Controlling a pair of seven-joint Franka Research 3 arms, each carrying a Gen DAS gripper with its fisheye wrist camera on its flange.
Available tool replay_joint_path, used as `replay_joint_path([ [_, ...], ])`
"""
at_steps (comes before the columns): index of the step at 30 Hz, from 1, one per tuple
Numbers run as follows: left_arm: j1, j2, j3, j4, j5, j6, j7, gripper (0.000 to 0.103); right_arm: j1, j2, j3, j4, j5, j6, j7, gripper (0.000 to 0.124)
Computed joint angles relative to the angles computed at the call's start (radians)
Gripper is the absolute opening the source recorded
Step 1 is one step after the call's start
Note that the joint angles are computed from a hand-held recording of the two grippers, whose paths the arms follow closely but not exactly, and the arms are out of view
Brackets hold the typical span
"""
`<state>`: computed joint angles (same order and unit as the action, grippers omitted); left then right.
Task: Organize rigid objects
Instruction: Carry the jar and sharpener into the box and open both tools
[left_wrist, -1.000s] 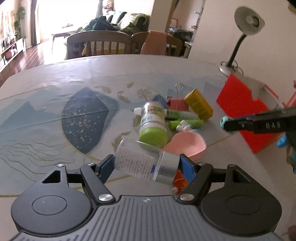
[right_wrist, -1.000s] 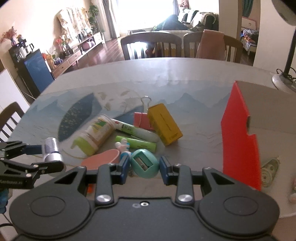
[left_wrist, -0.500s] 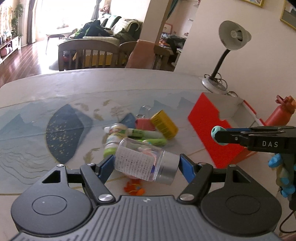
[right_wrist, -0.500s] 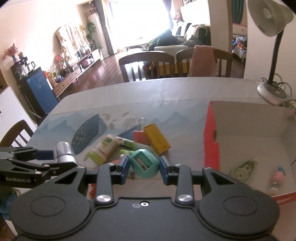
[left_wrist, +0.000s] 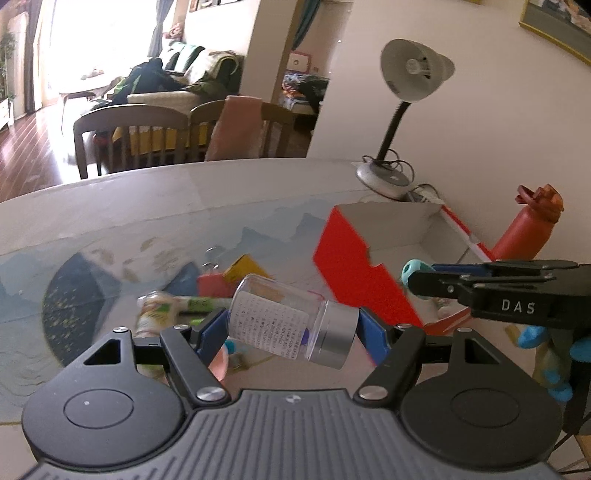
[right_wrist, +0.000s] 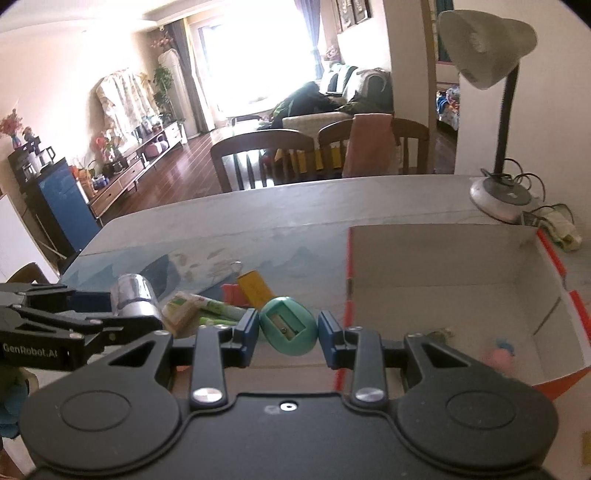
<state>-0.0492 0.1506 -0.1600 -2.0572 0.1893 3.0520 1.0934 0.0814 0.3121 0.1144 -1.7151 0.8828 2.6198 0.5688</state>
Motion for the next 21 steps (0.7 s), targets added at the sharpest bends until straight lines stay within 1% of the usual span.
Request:
replay_joint_path([
  [2, -0.02, 0.019, 0.012, 0.037, 0.026, -0.008, -0.031, 0.075, -0.008, 0.004, -0.003, 0.006, 0.006, 0.0, -0.005, 0.034],
  [5, -0.017, 0.057, -0.011, 0.103, 0.009, -0.029, -0.013, 0.075, -0.019, 0.014, -0.007, 0.016, 0.008, -0.001, -0.006, 0.034],
  [7, -0.034, 0.087, -0.007, 0.157, 0.029, -0.055, -0.014, 0.075, -0.028, 0.024, -0.009, 0.026, 0.009, -0.002, -0.007, 0.034],
  [9, -0.039, 0.126, -0.019, 0.219, 0.031, -0.084, 0.01, 0.075, -0.039, 0.031, -0.012, 0.035, 0.008, -0.008, -0.008, 0.034],
  [12, -0.042, 0.197, -0.045, 0.325, 0.006, -0.153, 0.053, 0.075, -0.053, 0.046, -0.012, 0.049, 0.007, -0.007, -0.013, 0.034],
  [15, -0.057, 0.264, -0.053, 0.426, -0.005, -0.209, 0.086, 0.075, -0.062, 0.068, -0.016, 0.074, -0.007, -0.004, -0.003, 0.034],
  [21, -0.112, 0.406, -0.039, 0.649, 0.002, -0.323, 0.11, 0.075, -0.082, 0.121, -0.024, 0.133, -0.065, -0.006, 0.037, 0.034],
])
